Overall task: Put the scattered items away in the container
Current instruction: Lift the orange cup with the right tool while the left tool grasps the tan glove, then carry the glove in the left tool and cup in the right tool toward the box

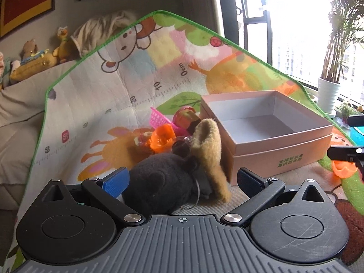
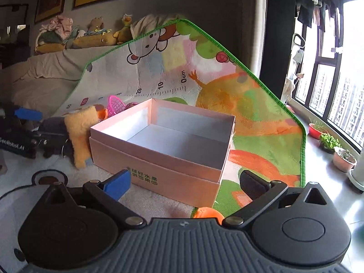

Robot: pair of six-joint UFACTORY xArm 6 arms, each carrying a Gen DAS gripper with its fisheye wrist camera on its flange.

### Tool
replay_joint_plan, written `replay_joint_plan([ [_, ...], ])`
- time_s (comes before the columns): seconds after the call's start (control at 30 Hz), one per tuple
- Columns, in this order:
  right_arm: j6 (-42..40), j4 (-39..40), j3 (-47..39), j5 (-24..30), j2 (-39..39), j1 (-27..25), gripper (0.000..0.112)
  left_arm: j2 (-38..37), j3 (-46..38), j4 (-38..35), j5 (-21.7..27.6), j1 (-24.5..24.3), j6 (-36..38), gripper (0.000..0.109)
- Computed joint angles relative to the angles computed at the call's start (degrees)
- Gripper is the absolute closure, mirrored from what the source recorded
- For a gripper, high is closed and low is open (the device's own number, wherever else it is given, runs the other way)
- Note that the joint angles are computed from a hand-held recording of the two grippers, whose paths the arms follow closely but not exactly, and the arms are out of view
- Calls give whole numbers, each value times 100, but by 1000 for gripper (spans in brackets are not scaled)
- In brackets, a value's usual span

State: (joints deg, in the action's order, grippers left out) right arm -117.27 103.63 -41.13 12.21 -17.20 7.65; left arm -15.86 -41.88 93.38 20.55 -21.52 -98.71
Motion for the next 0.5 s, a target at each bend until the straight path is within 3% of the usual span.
replay_joint_plan([
  [0.1, 188, -245, 97, -242, -15, 37, 15, 308, -311, 352, 108, -89, -165, 12],
  [0.17, 460, -461, 123, -305, 33, -8, 16, 533, -524, 368, -53, -36, -80, 42],
  [0.23, 960, -858, 198, -226, 50, -99, 16, 751, -721, 429, -317, 72, -87, 38],
  [0.3, 1313, -1119, 237, -155, 91, -151, 17, 913, -842, 484, -484, 141, -97, 40],
  [0.47, 2224, -1783, 269, 191, 168, -325, 19, 942, -856, 255, -915, 334, 74, 76],
  [0.5, 2382, -1897, 257, 248, 188, -351, 20, 882, -814, 196, -951, 352, 125, 78],
])
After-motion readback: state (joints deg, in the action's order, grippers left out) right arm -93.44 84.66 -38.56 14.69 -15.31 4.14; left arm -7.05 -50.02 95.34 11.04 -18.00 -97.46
